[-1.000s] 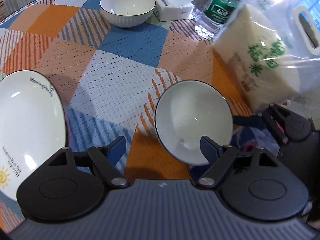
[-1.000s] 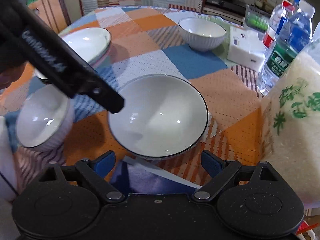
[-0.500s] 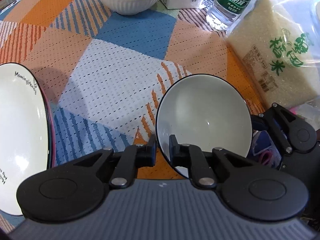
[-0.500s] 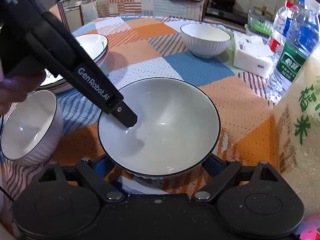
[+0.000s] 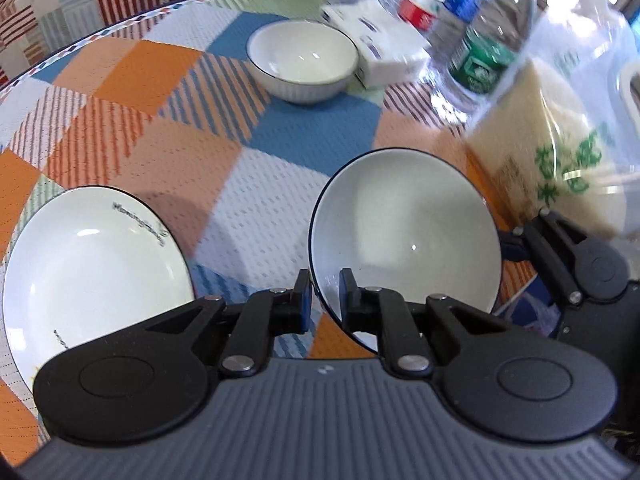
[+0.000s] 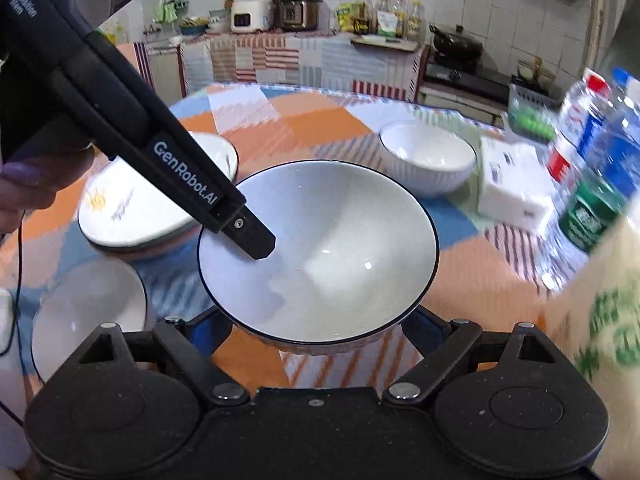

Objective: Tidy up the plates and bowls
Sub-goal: 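Lift the bowl with the left gripper and carry it toward another white bowl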

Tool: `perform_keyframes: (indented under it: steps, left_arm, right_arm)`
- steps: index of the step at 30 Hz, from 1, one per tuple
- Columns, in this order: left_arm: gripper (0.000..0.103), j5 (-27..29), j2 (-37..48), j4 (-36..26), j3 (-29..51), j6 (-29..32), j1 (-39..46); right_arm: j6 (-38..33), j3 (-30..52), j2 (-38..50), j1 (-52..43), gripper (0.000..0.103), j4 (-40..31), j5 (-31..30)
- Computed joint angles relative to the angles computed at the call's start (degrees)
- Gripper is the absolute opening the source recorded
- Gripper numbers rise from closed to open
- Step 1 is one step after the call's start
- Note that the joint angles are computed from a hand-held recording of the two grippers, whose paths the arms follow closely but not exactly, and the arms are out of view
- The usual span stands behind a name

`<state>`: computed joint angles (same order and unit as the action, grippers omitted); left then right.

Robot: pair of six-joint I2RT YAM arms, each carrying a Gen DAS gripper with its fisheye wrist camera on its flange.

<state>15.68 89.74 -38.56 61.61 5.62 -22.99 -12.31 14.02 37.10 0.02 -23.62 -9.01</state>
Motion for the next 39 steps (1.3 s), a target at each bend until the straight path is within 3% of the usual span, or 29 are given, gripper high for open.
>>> perform_keyframes:
  steps: [10, 15, 22, 26, 30, 39]
  left_arm:
    - [0.013, -3.1, 8.0, 3.1, 3.7, 0.1, 3.2]
    - [0.013, -3.7, 12.7, 5.1, 4.6, -0.6, 3.8]
    - [0.016, -8.6, 13.4, 7.3, 2.4, -1.3, 0.4]
    - [0.017, -10.1, 12.8, 5.2, 3.3, -1.1, -0.4]
    - [0.029, -8.2, 8.8, 3.1, 2.0, -0.3, 0.2]
    - [0.032, -3.9, -3.2, -6.9, 3.2, 2.3, 3.2]
  right_arm:
    - [3.9, 2.1, 17.8, 6.7, 0.094, 17.3, 4.0]
    - [3.6, 2.3, 28.0, 5.4, 0.094, 25.6, 1.9]
    - [5.1, 0.0, 32.2, 7.4, 0.088, 28.6, 4.0]
    - [7.0, 1.3, 30.4, 6.5, 0.087, 24.5, 2.8]
    - [7.0, 2.4, 23.8, 5.8, 0.087, 16.1, 2.1]
    - [0.7, 8.0, 1.2, 3.6, 0.087, -10.4, -0.2]
